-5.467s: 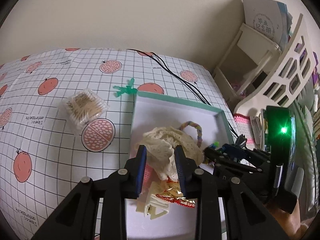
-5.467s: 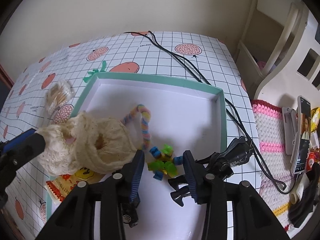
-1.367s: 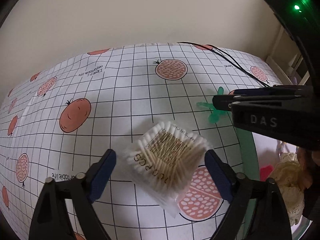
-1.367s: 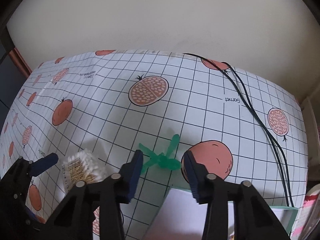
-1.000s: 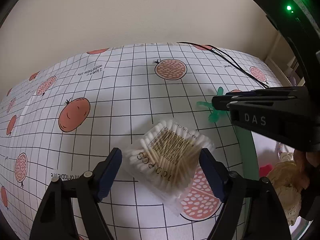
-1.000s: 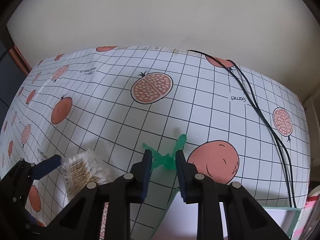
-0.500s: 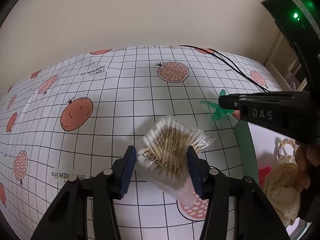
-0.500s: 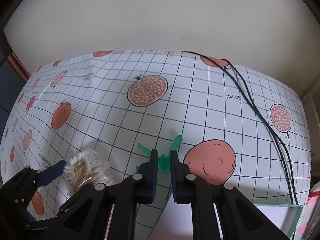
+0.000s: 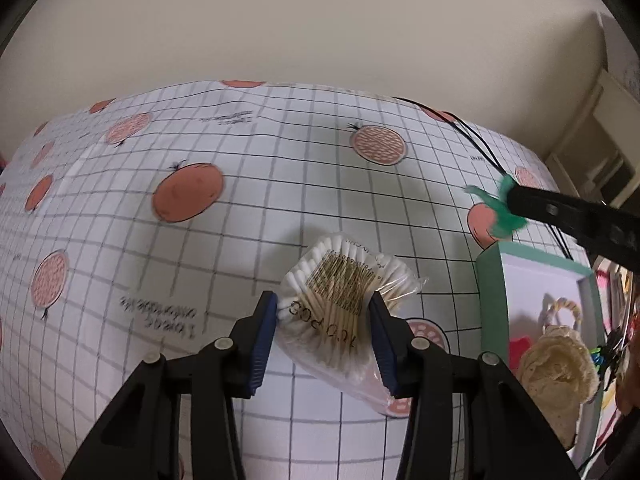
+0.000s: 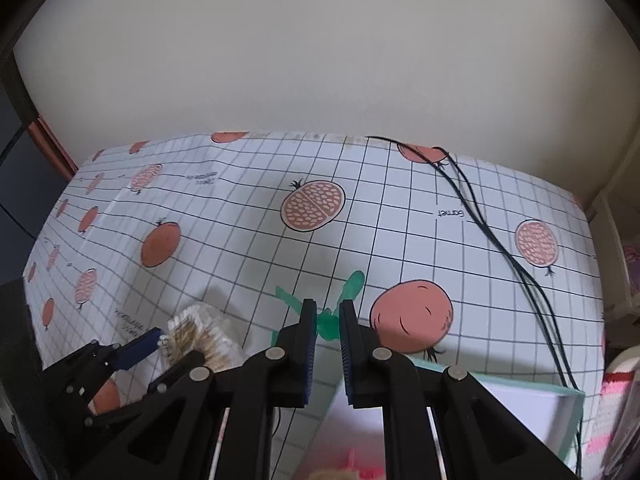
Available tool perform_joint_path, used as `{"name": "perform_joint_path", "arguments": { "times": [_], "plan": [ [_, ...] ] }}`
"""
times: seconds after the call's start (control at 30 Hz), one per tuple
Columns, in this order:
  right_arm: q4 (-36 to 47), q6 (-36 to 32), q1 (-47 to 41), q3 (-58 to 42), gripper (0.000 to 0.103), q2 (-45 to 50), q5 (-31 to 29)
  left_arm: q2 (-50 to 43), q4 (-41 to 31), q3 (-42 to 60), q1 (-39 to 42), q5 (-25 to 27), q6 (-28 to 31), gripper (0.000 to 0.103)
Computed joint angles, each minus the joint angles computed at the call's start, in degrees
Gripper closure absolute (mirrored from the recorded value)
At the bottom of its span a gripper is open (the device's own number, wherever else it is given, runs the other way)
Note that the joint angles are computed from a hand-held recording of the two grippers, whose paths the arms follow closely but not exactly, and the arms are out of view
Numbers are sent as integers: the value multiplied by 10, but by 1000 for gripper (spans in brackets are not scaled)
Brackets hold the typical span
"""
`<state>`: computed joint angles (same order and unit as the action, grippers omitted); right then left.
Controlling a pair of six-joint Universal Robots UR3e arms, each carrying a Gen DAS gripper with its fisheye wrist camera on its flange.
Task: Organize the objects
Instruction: 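Lift and carry the cotton swab bag and green toy over the tray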
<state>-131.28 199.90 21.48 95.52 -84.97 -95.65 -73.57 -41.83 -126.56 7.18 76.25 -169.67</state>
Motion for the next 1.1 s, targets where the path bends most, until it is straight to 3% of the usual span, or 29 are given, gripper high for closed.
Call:
{"name": "perform_joint_path", "arguments": {
  "times": [0.2,0.47,0.8,1.0,1.1],
  "plan": [
    [41,14,24,10,91,-67,-20,87,-80,0,35,-11,0,57],
    [94,49,75,18,91,-145,-55,229,-237,13,86,-50,20,57],
    [99,118,150,67,91,-213,-102,366,-413,34,152,-87,48,57],
    [84,160,193,116,91,-246,-126,424,-484,47,176,-94,43,57],
    [88,173,211,128,91,-253,-140,434,-474,44,145,-77,11,56]
  ]
}}
